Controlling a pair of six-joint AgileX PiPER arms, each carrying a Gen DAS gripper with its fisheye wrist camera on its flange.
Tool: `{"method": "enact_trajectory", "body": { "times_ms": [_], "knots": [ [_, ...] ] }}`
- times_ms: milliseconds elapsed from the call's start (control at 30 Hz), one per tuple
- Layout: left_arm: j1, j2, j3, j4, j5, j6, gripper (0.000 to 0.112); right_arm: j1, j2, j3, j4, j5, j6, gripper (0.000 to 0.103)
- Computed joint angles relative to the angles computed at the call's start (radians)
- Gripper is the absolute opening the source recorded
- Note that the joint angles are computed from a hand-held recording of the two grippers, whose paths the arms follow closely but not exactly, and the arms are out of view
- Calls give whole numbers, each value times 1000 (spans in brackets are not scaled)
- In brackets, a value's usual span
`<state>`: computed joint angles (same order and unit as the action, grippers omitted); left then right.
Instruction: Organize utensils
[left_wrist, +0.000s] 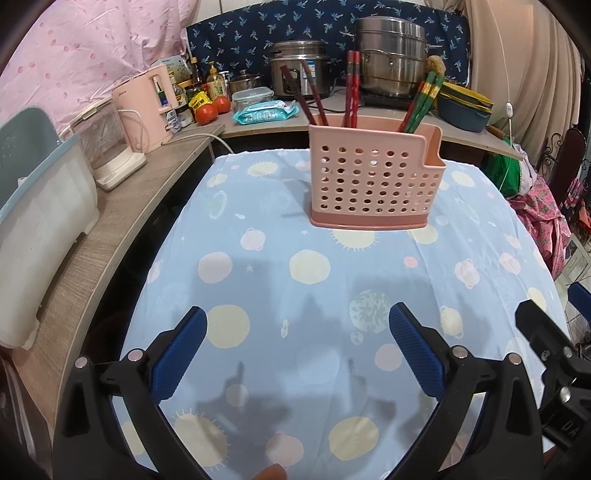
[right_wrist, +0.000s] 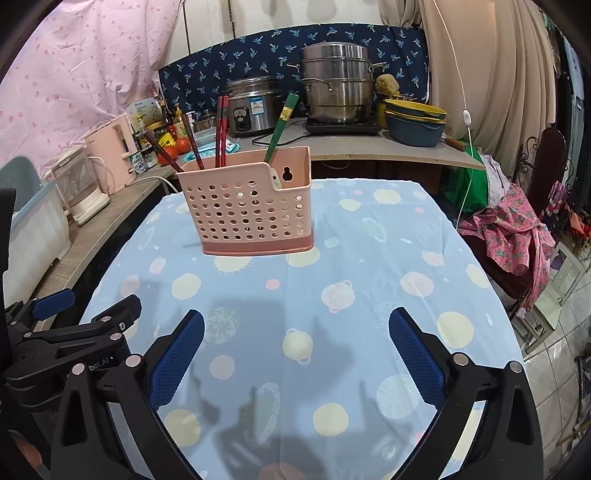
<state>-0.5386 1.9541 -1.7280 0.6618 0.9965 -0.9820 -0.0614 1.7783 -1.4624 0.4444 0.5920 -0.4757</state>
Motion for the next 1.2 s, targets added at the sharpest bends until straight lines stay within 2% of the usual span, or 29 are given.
{"method": "enact_trajectory", "body": {
  "times_ms": [233, 1200],
  "knots": [
    [8, -7, 20, 1, -6, -6, 95, 8, -1, 13, -47, -38, 26, 97],
    [-5, -8, 29, 22, 4, -28, 96, 22, -4, 43, -53, -48, 27, 97]
  ]
}}
